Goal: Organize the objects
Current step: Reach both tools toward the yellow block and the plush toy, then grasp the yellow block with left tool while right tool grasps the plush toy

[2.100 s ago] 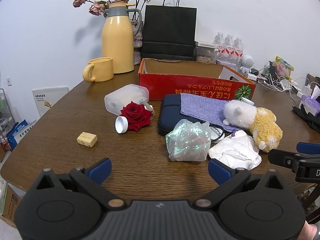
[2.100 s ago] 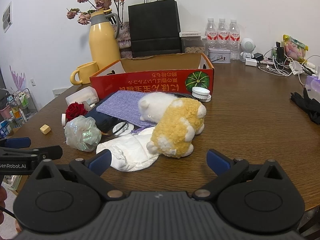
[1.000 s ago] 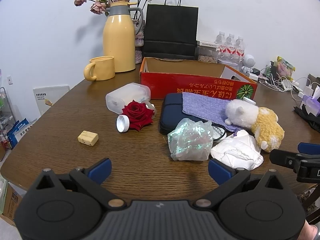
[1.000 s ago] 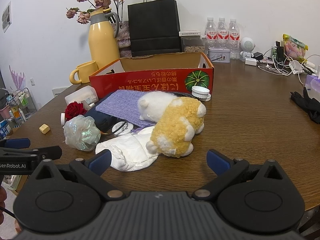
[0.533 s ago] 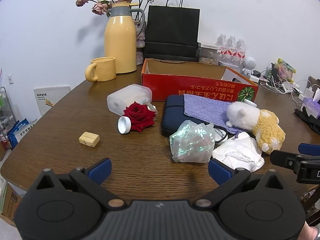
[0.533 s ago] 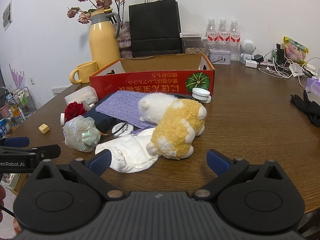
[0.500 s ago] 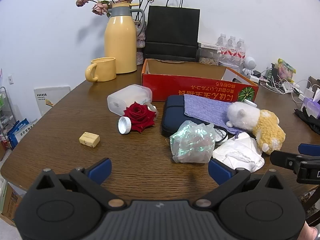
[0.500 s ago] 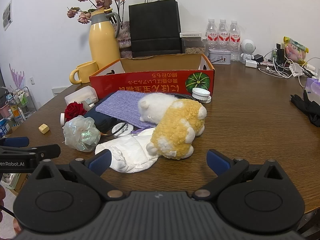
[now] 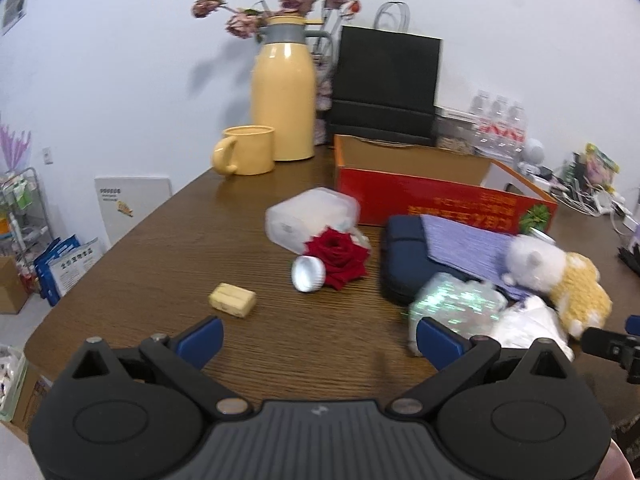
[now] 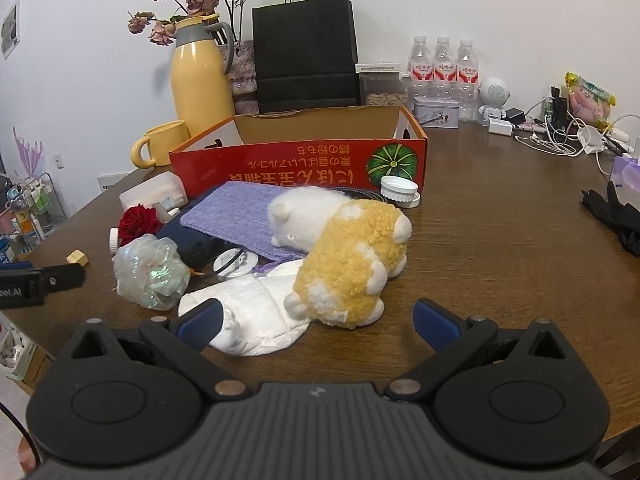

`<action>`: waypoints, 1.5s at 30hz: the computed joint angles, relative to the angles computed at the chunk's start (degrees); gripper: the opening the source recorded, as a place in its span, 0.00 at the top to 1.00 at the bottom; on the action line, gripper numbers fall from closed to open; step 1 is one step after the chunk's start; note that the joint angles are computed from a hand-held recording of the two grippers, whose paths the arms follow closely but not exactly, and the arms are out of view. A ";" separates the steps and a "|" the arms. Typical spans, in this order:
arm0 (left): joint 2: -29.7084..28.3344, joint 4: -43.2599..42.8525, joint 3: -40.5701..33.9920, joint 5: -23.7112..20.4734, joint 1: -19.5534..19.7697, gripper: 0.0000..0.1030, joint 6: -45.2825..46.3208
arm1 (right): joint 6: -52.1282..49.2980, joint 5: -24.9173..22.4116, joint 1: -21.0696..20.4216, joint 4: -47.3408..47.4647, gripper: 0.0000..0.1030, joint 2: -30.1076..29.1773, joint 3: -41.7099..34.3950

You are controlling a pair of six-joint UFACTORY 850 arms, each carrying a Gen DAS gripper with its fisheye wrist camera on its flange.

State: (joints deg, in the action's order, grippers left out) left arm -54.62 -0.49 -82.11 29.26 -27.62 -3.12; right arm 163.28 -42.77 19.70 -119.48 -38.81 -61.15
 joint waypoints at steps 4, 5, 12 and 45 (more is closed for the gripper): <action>-1.31 -1.90 -2.07 -1.23 0.98 0.00 0.27 | -0.65 0.56 -0.76 0.45 0.00 -0.98 -1.36; -1.59 -2.63 -2.44 -1.30 1.10 0.00 0.76 | -1.00 0.75 -0.97 0.70 0.00 -1.33 -1.84; -5.41 -9.80 -8.81 -4.40 2.02 0.08 7.23 | -3.48 0.62 -1.82 2.98 0.00 -3.56 -5.06; -6.85 4.08 -15.29 -5.43 0.27 0.69 -5.72 | 11.84 -8.05 -4.12 -6.45 0.52 -2.92 -0.84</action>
